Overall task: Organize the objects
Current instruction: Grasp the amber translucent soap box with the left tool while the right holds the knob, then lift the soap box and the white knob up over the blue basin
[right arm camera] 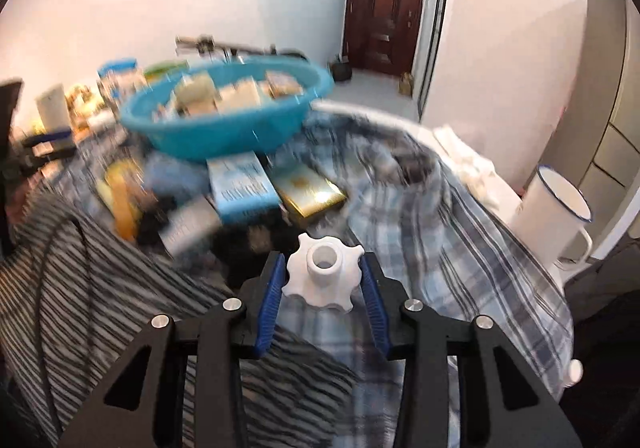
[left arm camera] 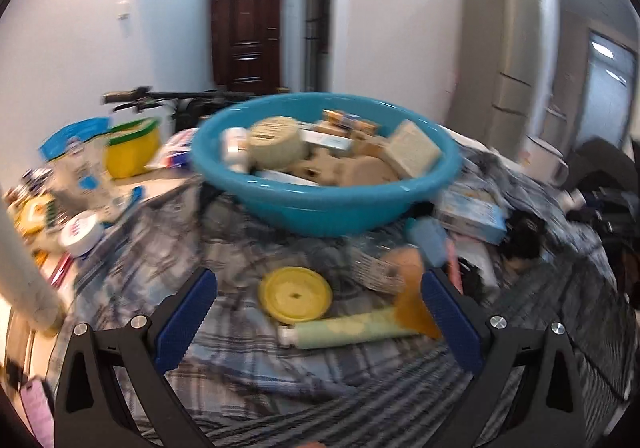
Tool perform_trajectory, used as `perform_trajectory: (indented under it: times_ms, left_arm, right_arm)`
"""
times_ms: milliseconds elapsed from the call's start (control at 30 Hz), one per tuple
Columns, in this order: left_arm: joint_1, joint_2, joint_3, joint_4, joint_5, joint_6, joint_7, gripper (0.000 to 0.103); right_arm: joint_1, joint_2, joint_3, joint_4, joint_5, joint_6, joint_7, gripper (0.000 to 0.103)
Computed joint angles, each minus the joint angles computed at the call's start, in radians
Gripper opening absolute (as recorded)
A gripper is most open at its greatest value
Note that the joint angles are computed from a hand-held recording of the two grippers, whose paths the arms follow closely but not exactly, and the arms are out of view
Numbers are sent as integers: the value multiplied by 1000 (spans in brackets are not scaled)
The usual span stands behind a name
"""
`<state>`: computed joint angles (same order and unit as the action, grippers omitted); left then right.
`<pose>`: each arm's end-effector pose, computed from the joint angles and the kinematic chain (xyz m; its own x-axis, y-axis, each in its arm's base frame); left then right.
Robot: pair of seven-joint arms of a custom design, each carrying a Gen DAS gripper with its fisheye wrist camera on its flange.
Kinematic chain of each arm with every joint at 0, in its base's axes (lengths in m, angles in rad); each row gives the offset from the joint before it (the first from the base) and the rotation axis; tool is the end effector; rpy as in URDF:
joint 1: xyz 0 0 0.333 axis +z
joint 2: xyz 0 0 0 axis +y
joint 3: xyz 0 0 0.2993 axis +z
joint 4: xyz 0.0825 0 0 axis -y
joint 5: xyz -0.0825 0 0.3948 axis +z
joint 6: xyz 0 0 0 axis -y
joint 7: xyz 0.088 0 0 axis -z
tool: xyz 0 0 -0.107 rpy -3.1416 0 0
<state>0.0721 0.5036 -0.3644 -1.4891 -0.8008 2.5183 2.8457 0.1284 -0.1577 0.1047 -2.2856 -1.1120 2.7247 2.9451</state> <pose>0.7198 -0.1587 0.4361 -0.8122 -0.5820 0.0404 -0.3785 0.4730 -0.7956 0.5129 0.1572 0.4452 -0.2379 -0.9706 0.0365 -0.6192 0.1226 -0.7756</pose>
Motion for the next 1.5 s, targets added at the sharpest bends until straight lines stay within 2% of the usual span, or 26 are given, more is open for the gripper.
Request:
perform_trajectory:
  times_ms: [33,67,167,233,333,467,567,633,667,700,767,833,933,1000,1133,1267,1433,1500]
  left_arm:
    - [6,-1,-4,4,20,-61,26,103]
    - [7,-11,-8,-9,25,-77,56,103]
    - [-1,-56,-21,-76,11,-66,186,103]
    - [-29,-70,-10,-97,24,-45,212,103]
    - [-71,-72,14,-97,93,-51,209,103]
    - [-141,-58,48,-92,231,-2,155,103]
    - [-195,-31,85,-65,372,-3,27,103]
    - [-204,-10,87,-38,425,-20,-30,101]
    - [-207,2,88,-21,449,-36,-55,99]
    - [-208,10,87,-12,469,-41,-73,92]
    - [-222,24,95,-1,521,-42,-118,90]
    - [-215,37,85,19,542,-80,-128,79]
    - [-202,39,71,31,544,-127,-138,68]
    - [-198,31,66,12,544,-107,-131,66]
    - [-192,15,61,-14,536,-77,-136,65]
    - [-169,-1,43,-28,495,-67,-114,65]
    - [-120,-42,13,-59,377,-66,-54,65]
    - [-107,-73,4,-94,318,-16,-23,65]
  right_arm:
    - [-5,9,4,9,-43,31,43,38]
    - [-5,20,5,19,-73,55,65,38]
    - [8,54,3,55,-128,75,88,38]
    - [14,67,-9,65,-152,105,104,38]
    - [24,72,-16,70,-216,88,157,38]
    - [46,100,-22,78,-213,45,146,38]
    - [44,87,-39,62,-280,89,208,38]
    - [40,89,-47,60,-295,119,226,38]
    - [38,93,-50,59,-287,128,223,38]
    - [36,98,-55,60,-278,146,217,38]
    - [28,104,-64,60,-282,186,227,38]
    - [25,108,-66,60,-281,197,230,38]
    - [22,112,-69,61,-303,222,249,38]
    - [19,113,-72,63,-321,232,269,38]
    - [14,114,-78,63,-337,258,298,38]
    - [17,109,-73,62,-355,240,314,38]
    - [23,97,-66,55,-355,205,307,38]
    - [26,98,-63,56,-334,194,282,38]
